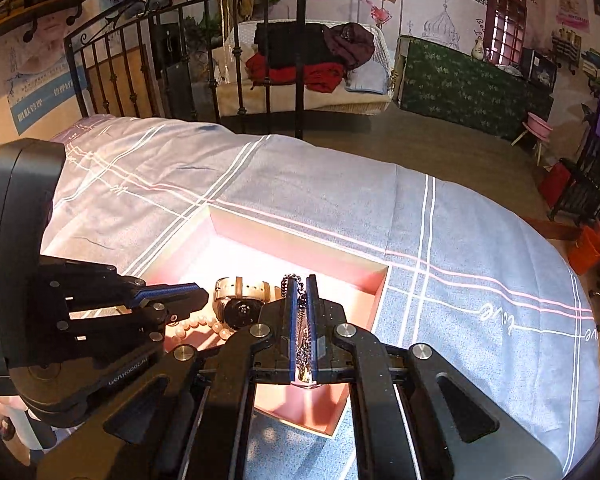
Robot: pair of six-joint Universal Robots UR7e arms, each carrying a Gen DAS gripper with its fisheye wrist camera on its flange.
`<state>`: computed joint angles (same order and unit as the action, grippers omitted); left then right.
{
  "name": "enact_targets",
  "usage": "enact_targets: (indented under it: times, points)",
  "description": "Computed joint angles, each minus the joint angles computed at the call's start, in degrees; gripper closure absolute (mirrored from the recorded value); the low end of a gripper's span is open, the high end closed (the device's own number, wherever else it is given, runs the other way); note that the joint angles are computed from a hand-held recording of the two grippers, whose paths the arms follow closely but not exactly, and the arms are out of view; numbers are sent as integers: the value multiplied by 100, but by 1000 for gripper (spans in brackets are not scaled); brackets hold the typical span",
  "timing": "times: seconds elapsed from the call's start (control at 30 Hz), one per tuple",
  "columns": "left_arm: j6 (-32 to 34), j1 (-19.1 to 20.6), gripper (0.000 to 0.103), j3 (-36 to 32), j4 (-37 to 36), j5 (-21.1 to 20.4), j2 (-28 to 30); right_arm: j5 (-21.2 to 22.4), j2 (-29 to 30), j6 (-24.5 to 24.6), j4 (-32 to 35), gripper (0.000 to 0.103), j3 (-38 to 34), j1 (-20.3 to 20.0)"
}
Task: Organize jewelry
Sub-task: 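Lower the chain into the box with the left tool while the right tool drops the pearl strand, then grasp the gold earring with the left tool while the right tool grasps another gold earring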
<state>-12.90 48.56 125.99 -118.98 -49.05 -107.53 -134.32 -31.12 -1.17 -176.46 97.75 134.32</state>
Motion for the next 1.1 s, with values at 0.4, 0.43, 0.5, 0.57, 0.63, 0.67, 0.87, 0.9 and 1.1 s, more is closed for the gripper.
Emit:
enact_targets:
  times: [0.4,0.43,0.5,0.57,0.63,0.67,0.87,0.9,1.1]
  points:
    - [-635,-204,10,-53,-65,732,-302,-621,31,29,-32,21,96,125]
    - [-647,-256,9,-40,-61,784,-351,-612,8,49,-98,21,139,148]
    - [-668,-385,9,-5,5,870,-441,-612,-14,66,-187,21,197,205]
    - [-693,-534,9,56,107,907,-583,-564,-39,76,-280,21,282,273]
    - [-754,-715,9,141,270,934,-762,-507,-72,81,-323,17,397,359]
    - [-806,-849,7,215,380,989,-903,-522,-82,100,-344,15,459,420]
    - [-1256,-1402,7,529,1238,1091,-1648,-411,-155,463,-172,14,799,635]
    - [-1349,-1439,7,571,1383,1049,-1759,-406,-160,533,-141,14,850,666]
    - [-1882,-1446,7,784,2270,723,-2347,-304,-216,923,116,14,1132,736]
